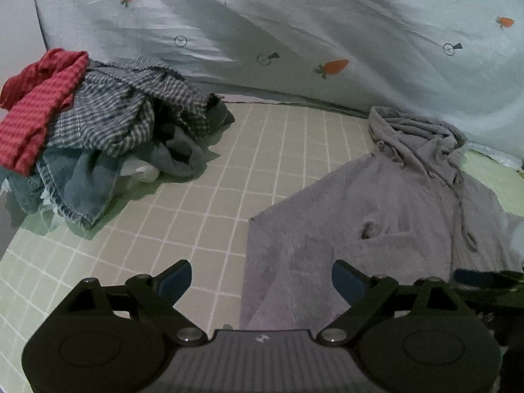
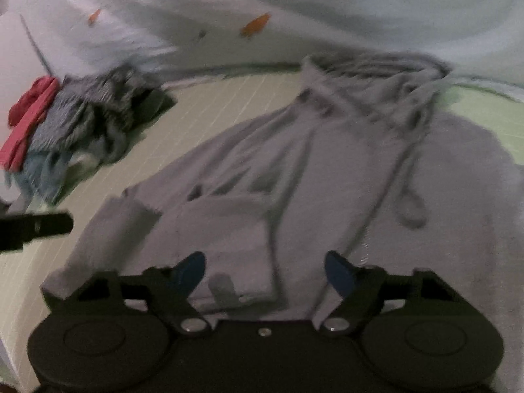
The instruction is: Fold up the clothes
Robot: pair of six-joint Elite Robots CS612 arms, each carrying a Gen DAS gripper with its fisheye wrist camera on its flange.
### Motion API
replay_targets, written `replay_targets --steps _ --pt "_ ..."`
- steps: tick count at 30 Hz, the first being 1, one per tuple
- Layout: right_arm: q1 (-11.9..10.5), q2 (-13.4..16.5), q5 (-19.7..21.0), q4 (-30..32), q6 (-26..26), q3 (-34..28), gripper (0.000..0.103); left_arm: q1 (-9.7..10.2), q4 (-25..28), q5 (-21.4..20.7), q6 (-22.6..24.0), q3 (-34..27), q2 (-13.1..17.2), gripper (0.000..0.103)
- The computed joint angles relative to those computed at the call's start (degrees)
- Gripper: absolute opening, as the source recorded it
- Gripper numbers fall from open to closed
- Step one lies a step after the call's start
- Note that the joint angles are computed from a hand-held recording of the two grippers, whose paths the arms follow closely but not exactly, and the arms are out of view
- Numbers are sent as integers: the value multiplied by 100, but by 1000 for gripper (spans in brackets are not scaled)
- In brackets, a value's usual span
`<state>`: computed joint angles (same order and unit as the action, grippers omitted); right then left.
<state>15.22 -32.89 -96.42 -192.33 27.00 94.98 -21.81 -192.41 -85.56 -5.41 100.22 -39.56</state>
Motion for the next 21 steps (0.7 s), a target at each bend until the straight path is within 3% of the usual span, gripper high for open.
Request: replay_targets --steps 2,4,5,9,13,21 --pt "-10 16 152 107 18 -28 36 -10 -31 28 67 16 -5 93" --pt "-20 12 214 130 29 -17 19 -21 -72 56 88 46 -20 93" --pt "-12 -8 169 154 -23 -6 15 -26 -94 73 84 62 -27 93" --pt "-36 -93 232 -230 -321 105 12 -60 -209 122 55 178 -90 93" --pt "-26 -176 31 -650 -681 135 11 -154 -355 324 5 336 -189 93" --pt "-209 -501 -255 -1245 -789 447 10 -450 -420 494 -392 666 -445 93"
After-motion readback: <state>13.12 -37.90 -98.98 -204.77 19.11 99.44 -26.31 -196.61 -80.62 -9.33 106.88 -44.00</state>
